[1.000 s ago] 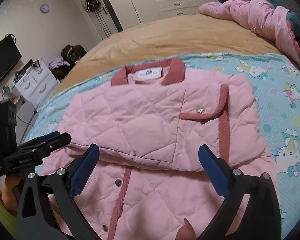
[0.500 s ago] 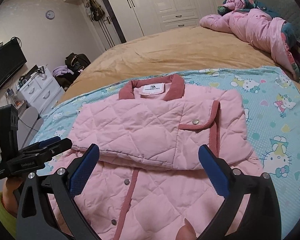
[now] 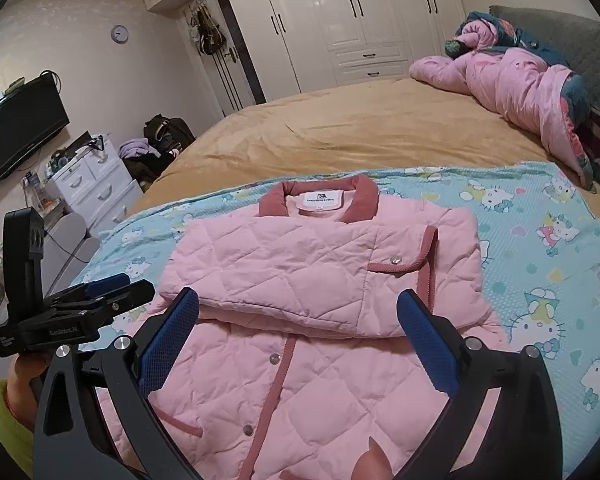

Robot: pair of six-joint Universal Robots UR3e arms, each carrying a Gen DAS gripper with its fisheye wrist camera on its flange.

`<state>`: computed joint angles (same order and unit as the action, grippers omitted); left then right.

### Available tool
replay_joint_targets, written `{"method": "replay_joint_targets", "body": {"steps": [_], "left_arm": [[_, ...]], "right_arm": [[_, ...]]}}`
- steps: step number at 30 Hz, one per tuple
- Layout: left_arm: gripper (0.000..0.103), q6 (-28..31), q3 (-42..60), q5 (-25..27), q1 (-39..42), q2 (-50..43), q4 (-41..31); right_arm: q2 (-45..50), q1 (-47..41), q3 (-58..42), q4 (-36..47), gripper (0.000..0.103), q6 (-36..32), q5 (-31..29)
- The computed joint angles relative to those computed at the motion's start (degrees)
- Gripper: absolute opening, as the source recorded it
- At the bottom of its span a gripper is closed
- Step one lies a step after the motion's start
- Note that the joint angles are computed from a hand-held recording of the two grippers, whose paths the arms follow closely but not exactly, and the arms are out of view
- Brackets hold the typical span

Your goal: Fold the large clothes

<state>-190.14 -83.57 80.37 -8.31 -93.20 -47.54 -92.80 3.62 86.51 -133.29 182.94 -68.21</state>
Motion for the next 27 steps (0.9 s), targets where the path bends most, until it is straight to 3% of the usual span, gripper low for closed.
{"method": "replay_joint_targets", "body": {"steps": [27], "left_arm": [[0.094, 0.15, -17.87, 7.32, -2.82, 18.63, 1.61]], "right_arm": [[-21.46, -3.59, 15.32, 4.76, 0.099, -4.53, 2.88]]}}
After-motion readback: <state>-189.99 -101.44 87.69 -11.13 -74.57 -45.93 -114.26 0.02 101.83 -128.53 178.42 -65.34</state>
